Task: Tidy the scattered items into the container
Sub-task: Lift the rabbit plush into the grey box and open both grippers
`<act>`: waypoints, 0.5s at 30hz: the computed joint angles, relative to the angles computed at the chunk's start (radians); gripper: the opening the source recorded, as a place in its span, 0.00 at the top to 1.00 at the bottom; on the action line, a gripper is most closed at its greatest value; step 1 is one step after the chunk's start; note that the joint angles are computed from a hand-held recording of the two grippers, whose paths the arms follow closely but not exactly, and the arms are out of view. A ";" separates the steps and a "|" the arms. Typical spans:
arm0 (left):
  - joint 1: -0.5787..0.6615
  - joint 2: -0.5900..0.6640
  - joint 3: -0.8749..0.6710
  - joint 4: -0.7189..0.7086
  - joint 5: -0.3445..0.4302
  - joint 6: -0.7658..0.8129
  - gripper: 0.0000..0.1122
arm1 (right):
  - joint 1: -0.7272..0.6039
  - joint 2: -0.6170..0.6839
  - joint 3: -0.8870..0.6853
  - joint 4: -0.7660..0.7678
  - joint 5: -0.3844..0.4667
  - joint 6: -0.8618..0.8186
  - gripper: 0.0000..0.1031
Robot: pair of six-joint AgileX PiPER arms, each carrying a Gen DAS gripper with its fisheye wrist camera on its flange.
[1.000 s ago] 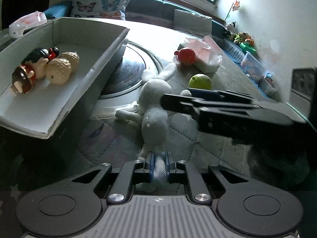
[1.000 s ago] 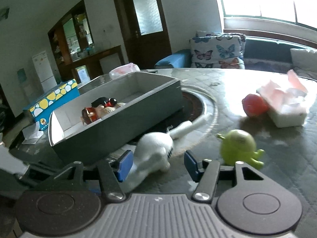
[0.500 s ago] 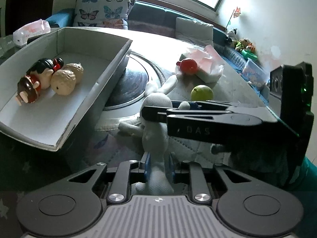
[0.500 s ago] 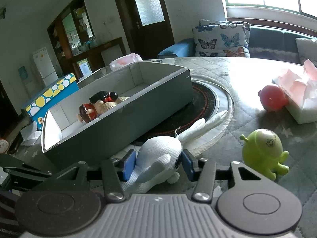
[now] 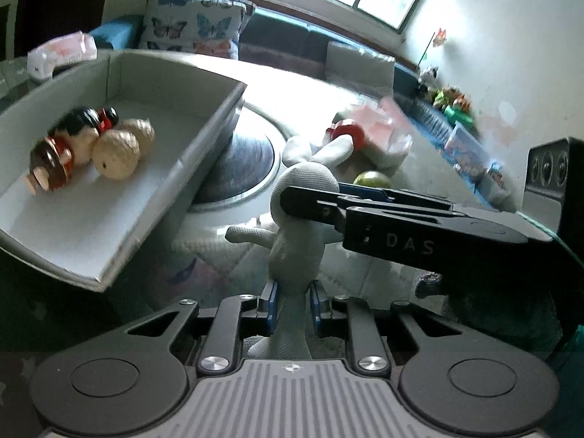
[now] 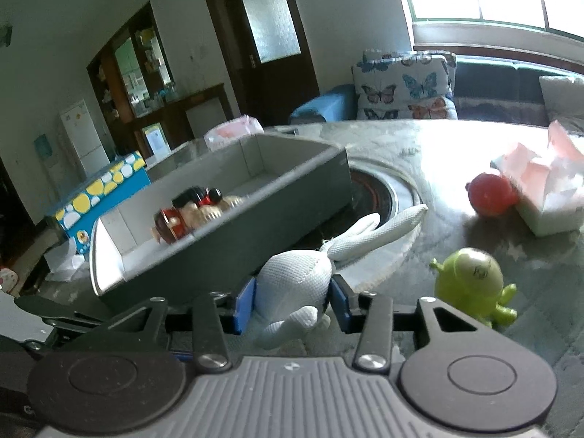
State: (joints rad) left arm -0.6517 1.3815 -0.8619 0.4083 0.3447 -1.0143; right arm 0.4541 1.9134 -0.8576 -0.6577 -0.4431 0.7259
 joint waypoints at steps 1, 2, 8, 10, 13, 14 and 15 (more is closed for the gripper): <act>0.000 -0.014 0.001 0.019 0.002 -0.020 0.83 | 0.002 -0.012 0.003 0.012 -0.006 -0.010 0.57; 0.001 -0.025 0.000 0.040 0.006 -0.040 0.83 | 0.005 -0.022 0.005 0.025 -0.011 -0.020 0.57; 0.020 -0.091 -0.023 0.169 0.058 -0.137 0.83 | 0.036 -0.058 -0.045 0.063 -0.014 -0.043 0.57; 0.038 -0.102 -0.034 0.181 0.072 -0.137 0.83 | 0.050 -0.052 -0.082 0.065 -0.004 -0.041 0.57; 0.077 -0.113 -0.049 0.182 0.085 -0.120 0.83 | 0.069 -0.023 -0.163 0.039 0.021 -0.002 0.57; 0.093 -0.115 -0.053 0.178 0.087 -0.110 0.83 | 0.074 -0.011 -0.192 0.026 0.032 0.017 0.57; 0.110 -0.113 -0.058 0.167 0.086 -0.093 0.83 | 0.080 0.003 -0.220 0.014 0.040 0.037 0.57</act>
